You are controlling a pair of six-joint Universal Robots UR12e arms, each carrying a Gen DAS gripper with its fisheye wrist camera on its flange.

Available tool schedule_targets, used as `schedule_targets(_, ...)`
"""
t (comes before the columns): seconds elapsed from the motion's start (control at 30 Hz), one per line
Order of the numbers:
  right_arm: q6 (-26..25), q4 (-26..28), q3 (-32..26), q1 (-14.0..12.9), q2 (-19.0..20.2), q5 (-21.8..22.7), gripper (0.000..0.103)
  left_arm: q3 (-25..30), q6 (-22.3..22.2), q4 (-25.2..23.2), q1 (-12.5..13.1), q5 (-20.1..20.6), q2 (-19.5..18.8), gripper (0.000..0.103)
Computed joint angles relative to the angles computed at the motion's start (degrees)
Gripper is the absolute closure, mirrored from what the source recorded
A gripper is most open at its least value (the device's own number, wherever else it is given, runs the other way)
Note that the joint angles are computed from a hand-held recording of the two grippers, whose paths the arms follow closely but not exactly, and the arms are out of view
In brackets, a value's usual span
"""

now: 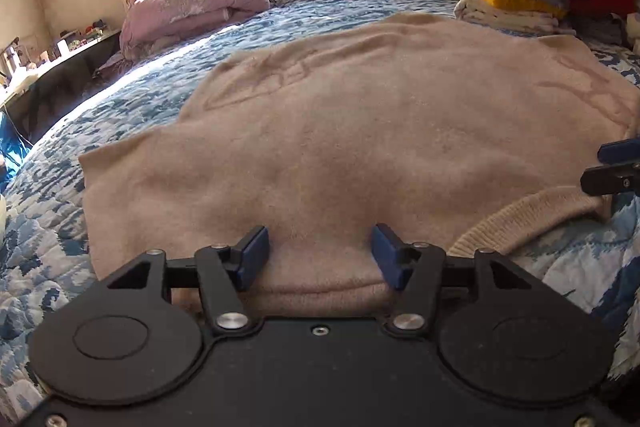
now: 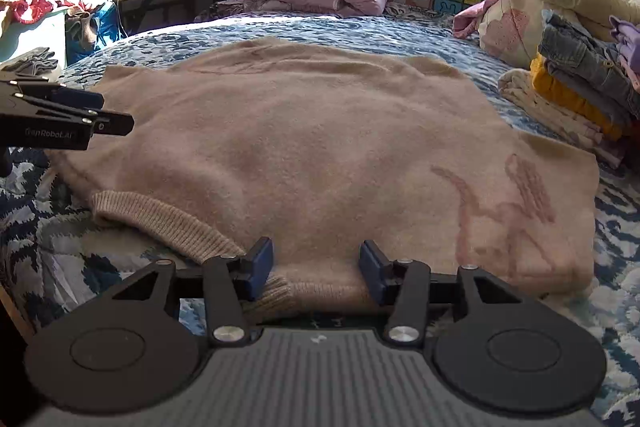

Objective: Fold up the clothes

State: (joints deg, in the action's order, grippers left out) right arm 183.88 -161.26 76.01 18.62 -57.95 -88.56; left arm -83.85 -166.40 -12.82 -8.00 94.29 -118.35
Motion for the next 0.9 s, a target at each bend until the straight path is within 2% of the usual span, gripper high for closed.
schedule_targets(0.03,1.7,0.3,0.7,-0.4,-0.6,1.1,0.053,0.0,0.9,-0.6,-0.5,1.6,0.5,0.047)
schedule_targets(0.07,3.4,0.4,1.4,-0.7,-1.2,2.2,0.053,-0.5,0.2,0.0,-0.5,1.1,1.0,0.048)
schedule_targets(0.13,3.4,1.6,2.3,-0.7,-2.0,1.8,0.053,-3.1,-2.5,4.8,-0.2,-1.6,2.0,0.048)
schedule_targets(0.2,5.7,2.3,4.3,-0.8,-3.4,1.5,0.053,-4.7,-2.8,7.5,-0.8,-0.4,2.3,0.048)
schedule_targets(0.27,9.7,-1.9,7.5,-1.2,-4.6,1.8,0.056,-5.4,-1.2,11.1,-1.2,0.3,2.0,0.049)
schedule_targets(0.33,12.9,-7.2,9.3,-1.2,-5.2,-1.1,0.056,-5.6,-2.0,14.1,-1.2,-0.9,1.8,0.049)
schedule_targets(0.4,12.2,-12.6,9.7,-1.1,-4.9,-3.9,0.057,-5.6,-2.6,16.4,-1.3,-1.6,1.5,0.049)
schedule_targets(0.47,10.1,-16.4,8.3,-1.4,-3.5,-4.5,0.057,-5.5,-1.5,18.4,-1.6,-2.1,1.1,0.049)
schedule_targets(0.53,8.0,-16.7,5.8,-1.9,-1.8,-3.0,0.057,-4.7,-0.9,14.8,-1.8,-2.4,1.1,0.049)
schedule_targets(0.57,6.5,-15.4,4.5,-2.1,-1.0,-2.8,0.058,-4.1,-1.6,10.0,-1.9,-1.5,1.0,0.046)
schedule_targets(0.6,4.9,-13.5,3.3,-2.3,-0.2,-3.1,0.057,-3.9,-2.3,7.6,-1.9,-0.8,0.6,0.042)
schedule_targets(0.67,6.2,-7.1,1.7,-2.6,1.0,-8.2,0.061,-4.3,-3.0,7.2,-1.6,-1.9,1.1,0.04)
schedule_targets(0.7,8.5,-7.4,2.7,-3.0,0.6,-8.1,0.062,-4.3,-2.6,6.6,-1.5,-2.0,1.3,0.04)
schedule_targets(0.73,9.4,-9.2,4.0,-3.4,0.2,-7.8,0.071,-4.5,-2.8,6.5,-1.4,-2.5,1.5,0.04)
schedule_targets(0.87,6.2,-7.3,4.9,-2.3,-1.1,-13.4,0.072,-6.0,-1.9,8.8,-0.6,-5.3,2.5,0.042)
schedule_targets(0.9,6.2,-7.2,5.1,-2.0,-1.3,-14.7,0.072,-6.4,-2.1,11.2,-0.4,-5.3,2.6,0.044)
